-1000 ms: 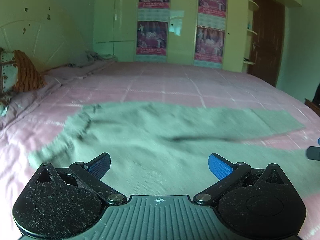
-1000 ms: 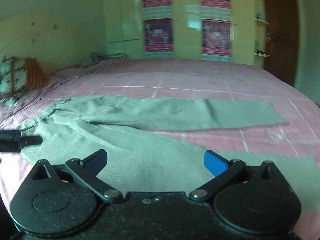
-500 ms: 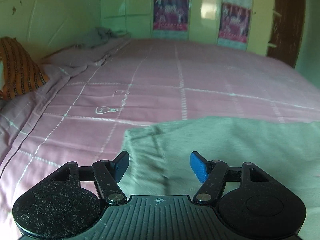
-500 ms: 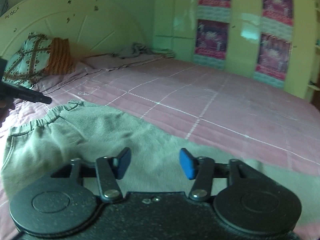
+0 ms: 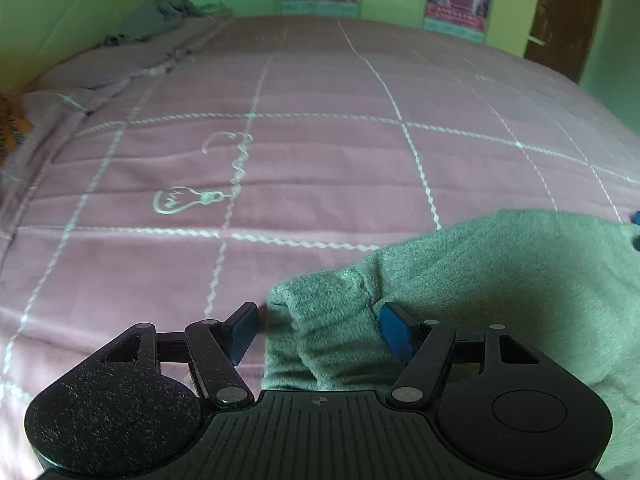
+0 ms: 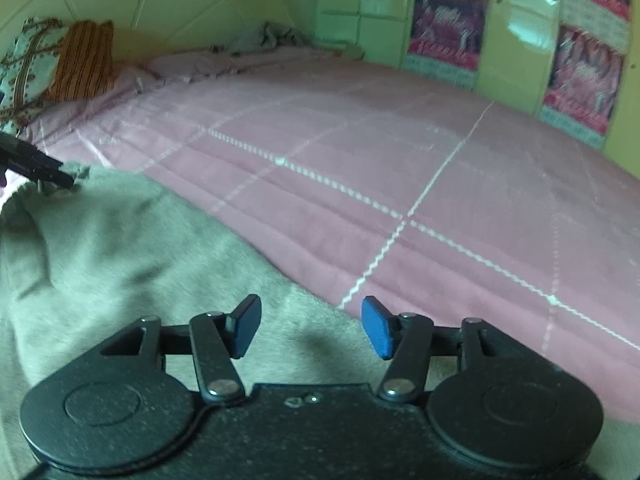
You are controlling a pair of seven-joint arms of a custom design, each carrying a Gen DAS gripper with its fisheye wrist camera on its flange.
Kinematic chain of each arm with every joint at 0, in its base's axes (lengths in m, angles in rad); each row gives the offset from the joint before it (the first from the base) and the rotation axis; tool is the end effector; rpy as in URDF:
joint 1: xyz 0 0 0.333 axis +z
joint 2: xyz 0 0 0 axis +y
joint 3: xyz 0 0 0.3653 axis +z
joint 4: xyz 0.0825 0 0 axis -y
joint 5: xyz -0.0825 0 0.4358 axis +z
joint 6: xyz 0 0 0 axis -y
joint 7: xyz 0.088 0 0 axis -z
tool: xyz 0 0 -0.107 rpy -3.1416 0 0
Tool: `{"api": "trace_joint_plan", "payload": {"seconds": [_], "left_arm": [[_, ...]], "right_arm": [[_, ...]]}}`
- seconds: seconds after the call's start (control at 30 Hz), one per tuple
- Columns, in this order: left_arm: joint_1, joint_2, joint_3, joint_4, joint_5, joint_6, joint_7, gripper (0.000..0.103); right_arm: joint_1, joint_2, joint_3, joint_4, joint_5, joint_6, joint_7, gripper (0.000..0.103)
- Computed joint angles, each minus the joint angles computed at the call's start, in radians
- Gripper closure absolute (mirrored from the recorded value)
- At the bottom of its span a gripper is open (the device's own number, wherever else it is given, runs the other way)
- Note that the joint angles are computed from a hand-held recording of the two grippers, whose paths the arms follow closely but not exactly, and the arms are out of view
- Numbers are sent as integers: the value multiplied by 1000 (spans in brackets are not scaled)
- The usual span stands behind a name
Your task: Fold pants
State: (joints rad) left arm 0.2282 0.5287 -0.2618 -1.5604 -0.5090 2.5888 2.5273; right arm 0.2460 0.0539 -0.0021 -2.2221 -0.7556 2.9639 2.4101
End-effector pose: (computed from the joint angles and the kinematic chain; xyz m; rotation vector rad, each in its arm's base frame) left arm 0.8010 0.0212 0.4188 -1.3202 2.3598 -0.8694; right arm 0.5821 0.1927 0.4328 -1.8762 1.6881 -0.6883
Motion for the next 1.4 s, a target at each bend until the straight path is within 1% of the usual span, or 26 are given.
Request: {"api": "trace_joint_plan", "payload": {"seconds": [0.07, 0.1, 0.13, 0.17, 0.23, 0.27, 0.3, 0.33, 0.37, 0.4, 0.5, 0.53, 0.6, 0.67, 0.7, 0.77, 0.83, 0.93, 1.07, 1.1, 1.17, 1.23, 1.27, 1.3, 1.33, 1.4], "left_arm": [[-4, 28, 3, 37, 14, -22, -1, 26], [-6, 41, 4, 54, 23, -31, 0, 19], [-12, 51, 10, 68, 35, -34, -5, 16], [-13, 59, 13, 82, 45, -50, -14, 14], [-12, 72, 13, 108, 60, -85, -18, 17], [-9, 75, 9, 116, 61, -102, -12, 30], [3, 79, -6, 127, 48, -131, 3, 53], [11, 76, -16, 127, 34, -143, 21, 61], [13, 72, -20, 123, 27, -153, 35, 76], [12, 65, -22, 114, 20, -154, 47, 83], [4, 43, -16, 78, -4, -118, 47, 86], [13, 27, -23, 56, -26, -99, 63, 86], [47, -18, -53, -4, -100, -55, 132, 87], [106, -79, -94, -72, -227, -43, 253, 87], [140, -110, -112, -102, -304, -52, 320, 87], [211, -175, -138, -158, -469, -110, 446, 86], [276, -250, -142, -224, -629, -196, 561, 87], [319, -367, -104, -343, -756, -289, 705, 87], [319, -525, -32, -535, -844, -304, 941, 87], [315, -553, -12, -575, -844, -302, 956, 87], [304, -581, 23, -635, -813, -293, 929, 87], [283, -612, 44, -701, -775, -228, 907, 87], [274, -620, 56, -723, -751, -212, 880, 87], [264, -632, 65, -747, -736, -181, 867, 87], [253, -653, 81, -776, -770, -158, 889, 86], [241, -678, 120, -799, -797, -173, 857, 86]], "right_arm": [[-20, 26, 24, 11, 172, -13, -194, 47], [-17, 39, 23, 25, 195, -40, -238, 47], [-9, 50, 17, 41, 194, -73, -260, 45], [-8, 56, 19, 47, 223, -86, -295, 45], [-9, 60, 22, 54, 287, -87, -364, 45], [-16, 61, 31, 55, 339, -90, -428, 45], [-22, 62, 40, 58, 392, -97, -491, 44], [-33, 66, 54, 64, 473, -111, -568, 44], [-44, 70, 65, 72, 552, -124, -635, 44], [-44, 72, 66, 80, 589, -141, -678, 45], [-40, 71, 75, 100, 698, -194, -788, 77], [-26, 69, 67, 107, 682, -214, -776, 99], [10, 60, 47, 119, 586, -253, -716, 99], [36, 16, 31, 89, 476, -229, -606, 100], [41, -12, 32, 71, 436, -208, -561, 100], [42, -79, 42, 25, 314, -166, -456, 100], [31, -165, 80, -27, 209, -159, -374, 100], [5, -299, 165, -115, 104, -165, -275, 100], [-39, -462, 316, -223, 0, -206, -99, 100], [-38, -492, 344, -246, -4, -217, -59, 100], [-26, -530, 409, -278, -6, -277, 12, 99], [4, -521, 443, -293, 17, -331, 68, 98], [34, -514, 438, -305, 56, -360, 88, 93], [59, -489, 430, -307, 93, -380, 106, 91], [77, -470, 425, -308, 115, -398, 131, 90], [91, -482, 434, -320, 112, -415, 238, 84]]}}
